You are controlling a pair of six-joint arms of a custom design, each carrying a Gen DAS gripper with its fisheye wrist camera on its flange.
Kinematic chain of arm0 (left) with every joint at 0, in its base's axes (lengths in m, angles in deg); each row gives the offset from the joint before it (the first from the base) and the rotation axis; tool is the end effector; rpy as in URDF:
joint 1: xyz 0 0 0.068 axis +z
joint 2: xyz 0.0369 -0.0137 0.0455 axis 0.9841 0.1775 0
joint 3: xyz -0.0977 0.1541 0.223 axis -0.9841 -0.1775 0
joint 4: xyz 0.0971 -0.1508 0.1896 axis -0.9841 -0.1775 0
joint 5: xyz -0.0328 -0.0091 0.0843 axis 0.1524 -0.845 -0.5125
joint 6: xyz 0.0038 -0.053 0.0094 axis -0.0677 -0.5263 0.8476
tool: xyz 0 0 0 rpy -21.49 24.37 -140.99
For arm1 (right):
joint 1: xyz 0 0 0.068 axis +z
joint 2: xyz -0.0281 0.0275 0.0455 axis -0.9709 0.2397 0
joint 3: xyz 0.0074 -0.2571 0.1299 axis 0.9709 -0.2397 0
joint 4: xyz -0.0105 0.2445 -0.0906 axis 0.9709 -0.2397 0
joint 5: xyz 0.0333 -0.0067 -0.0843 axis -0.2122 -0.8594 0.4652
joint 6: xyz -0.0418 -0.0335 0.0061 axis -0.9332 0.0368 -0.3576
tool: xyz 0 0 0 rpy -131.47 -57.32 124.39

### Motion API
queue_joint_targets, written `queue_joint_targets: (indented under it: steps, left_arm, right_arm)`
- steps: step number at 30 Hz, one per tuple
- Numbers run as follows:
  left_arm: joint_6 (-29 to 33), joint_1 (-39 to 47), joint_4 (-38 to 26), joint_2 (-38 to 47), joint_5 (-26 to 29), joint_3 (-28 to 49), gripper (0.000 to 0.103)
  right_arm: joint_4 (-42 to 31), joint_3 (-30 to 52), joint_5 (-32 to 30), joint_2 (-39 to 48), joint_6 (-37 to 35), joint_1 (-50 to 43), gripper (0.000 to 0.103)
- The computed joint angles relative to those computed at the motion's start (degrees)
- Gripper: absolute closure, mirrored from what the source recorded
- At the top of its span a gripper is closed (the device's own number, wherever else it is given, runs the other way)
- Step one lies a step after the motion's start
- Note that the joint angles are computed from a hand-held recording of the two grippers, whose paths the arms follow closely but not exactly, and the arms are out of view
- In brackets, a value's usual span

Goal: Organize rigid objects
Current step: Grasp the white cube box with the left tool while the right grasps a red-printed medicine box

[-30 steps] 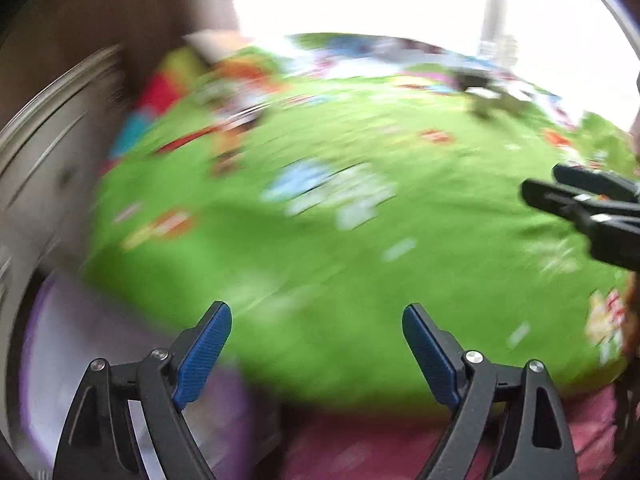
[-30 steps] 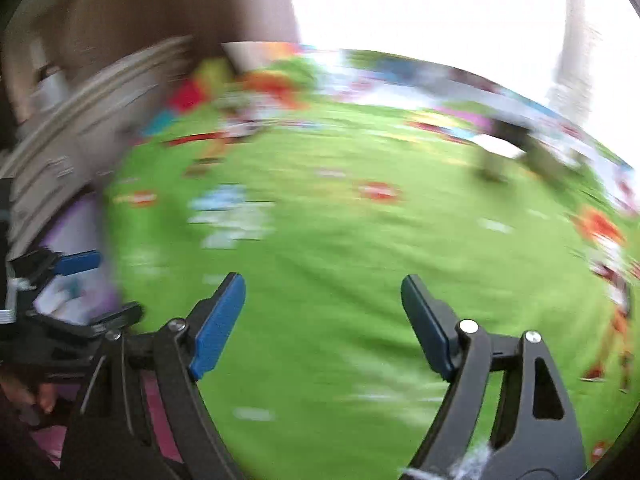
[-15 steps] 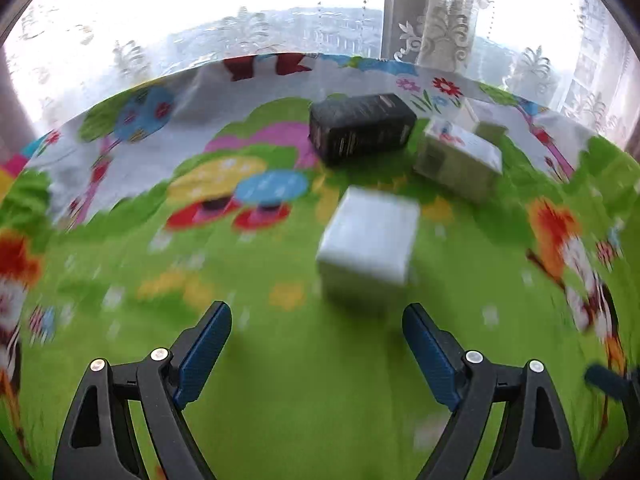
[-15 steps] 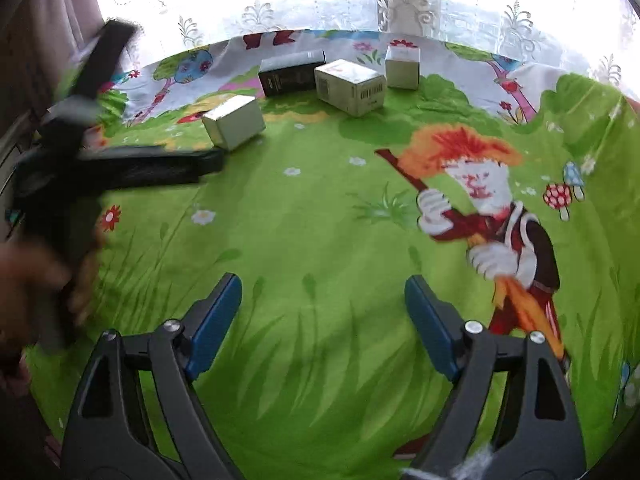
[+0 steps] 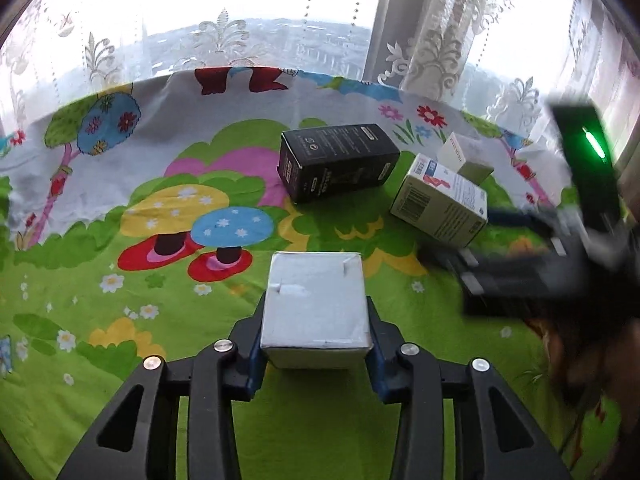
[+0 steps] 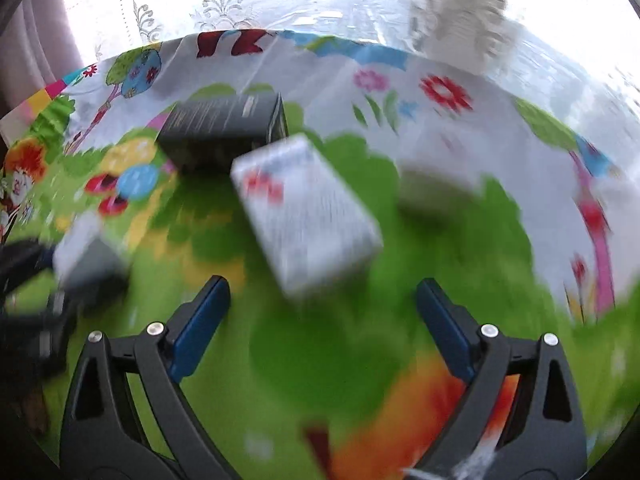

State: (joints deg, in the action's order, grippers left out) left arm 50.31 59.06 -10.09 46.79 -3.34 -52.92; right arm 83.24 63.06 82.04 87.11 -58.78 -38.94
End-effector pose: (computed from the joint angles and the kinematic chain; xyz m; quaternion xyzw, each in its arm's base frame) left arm 0.2748 -0.1078 0.1095 0.1564 0.9274 -0.1182 0.3186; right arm 0.3017 0.2166 0.0969 -0.0473 0.9529 0.0302 0.2981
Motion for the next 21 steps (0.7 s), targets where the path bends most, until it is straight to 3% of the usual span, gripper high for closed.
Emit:
queue_joint_targets:
  steps: [2, 3, 4, 5, 9, 13, 17, 21]
  left_arm:
    - [0.2, -0.6, -0.3, 0.4, -1.2, 0.6, 0.062]
    - [0.3, -0.5, -0.3, 0.4, -1.1, 0.6, 0.062]
    - [0.3, -0.4, -0.3, 0.4, -1.0, 0.6, 0.062]
    - [0.3, -0.5, -0.3, 0.6, -1.2, 0.7, 0.062]
    - [0.6, -1.8, -0.6, 0.5, -3.6, 0.7, 0.062]
    - [0.9, -1.7, -0.5, 0.7, -3.7, 0.9, 0.062]
    - [1.2, -2.7, -0.4, 0.5, -5.7, 0.7, 0.062]
    - [1.3, -7.5, 0.8, -3.7, -14.0, -4.6, 0.062]
  right_arm:
    - [-0.1, 2.6, -1.3, 1.8, -1.9, -1.4, 0.008]
    - [-0.1, 3.2, -1.5, 2.2, -2.1, -1.6, 0.018]
    - [0.8, 2.6, -1.0, 1.8, -2.3, -1.2, 0.033]
    - [2.3, 0.9, -0.4, 0.5, -2.2, -0.3, 0.058]
    - [0.5, -5.6, 3.5, -5.2, 4.2, 7.7, 0.059]
    - [-7.8, -11.6, 13.2, -11.8, 24.2, 25.0, 0.059]
    - [-19.7, -9.8, 20.0, -11.7, 44.3, 39.0, 0.059]
    - [-27.0, -7.8, 21.8, -11.1, 55.1, 43.2, 0.059]
